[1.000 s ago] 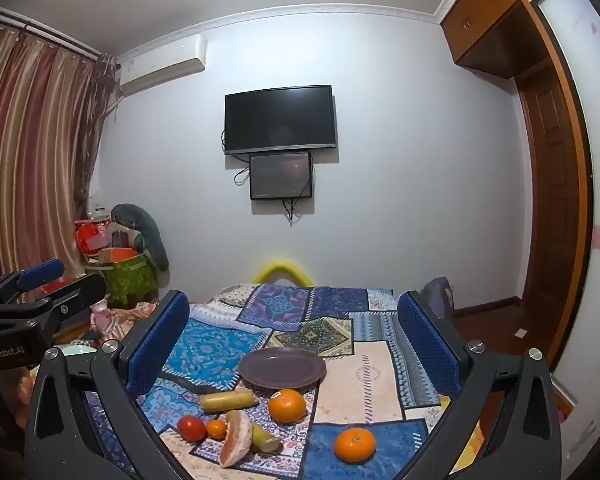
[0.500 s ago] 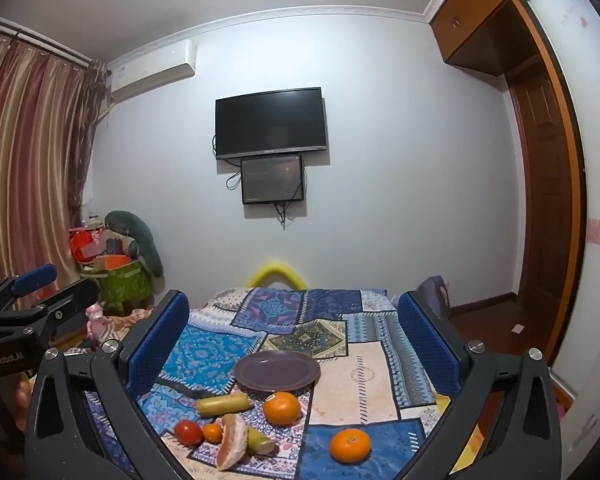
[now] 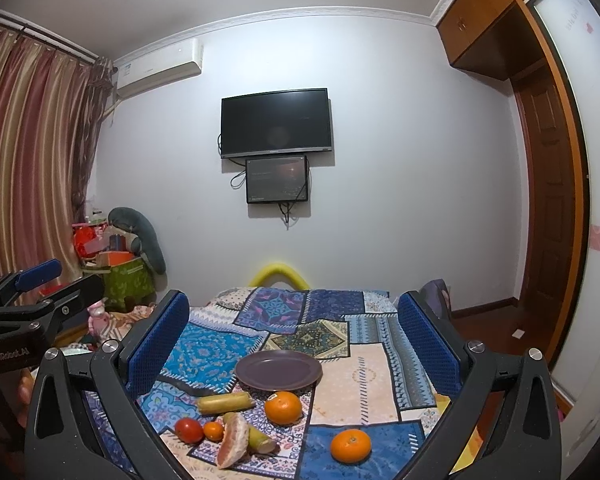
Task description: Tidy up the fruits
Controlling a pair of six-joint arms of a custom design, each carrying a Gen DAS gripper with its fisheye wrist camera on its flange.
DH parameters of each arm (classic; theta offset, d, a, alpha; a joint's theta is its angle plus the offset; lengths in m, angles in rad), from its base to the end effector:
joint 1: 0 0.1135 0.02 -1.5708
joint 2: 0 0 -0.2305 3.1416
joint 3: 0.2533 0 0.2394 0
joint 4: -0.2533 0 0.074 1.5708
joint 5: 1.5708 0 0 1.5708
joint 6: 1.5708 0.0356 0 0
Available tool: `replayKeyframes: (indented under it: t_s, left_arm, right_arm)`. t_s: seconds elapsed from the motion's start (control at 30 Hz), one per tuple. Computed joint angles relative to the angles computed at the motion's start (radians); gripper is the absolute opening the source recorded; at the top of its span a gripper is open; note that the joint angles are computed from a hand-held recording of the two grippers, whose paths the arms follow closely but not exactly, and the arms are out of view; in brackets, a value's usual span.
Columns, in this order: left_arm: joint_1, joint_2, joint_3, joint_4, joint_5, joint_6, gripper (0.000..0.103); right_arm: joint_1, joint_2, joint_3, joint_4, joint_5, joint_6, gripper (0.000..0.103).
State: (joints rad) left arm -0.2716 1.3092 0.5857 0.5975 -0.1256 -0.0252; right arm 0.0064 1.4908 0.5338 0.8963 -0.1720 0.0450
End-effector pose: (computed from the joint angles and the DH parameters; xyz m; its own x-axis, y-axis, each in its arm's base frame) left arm 0.2731 -0.0714 0.2140 -0.1247 0.0088 -0.9922 0.1434 0.9896 -0.0093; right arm 0.2929 0.0080 0.1817 -0.0686 0.0439 -0.9967 -0.1742 0.9832 0.0553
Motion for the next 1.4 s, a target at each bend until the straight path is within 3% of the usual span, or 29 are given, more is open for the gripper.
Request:
replayKeyframes:
  t_s: [1.4]
  left_arm:
    - [0.015,0.000,0.005,-0.012,0.049,0.004,0.103]
  right_arm:
    - [-0.005,-0.010,0.017,-0.042,-0.036,-0.007,0.103]
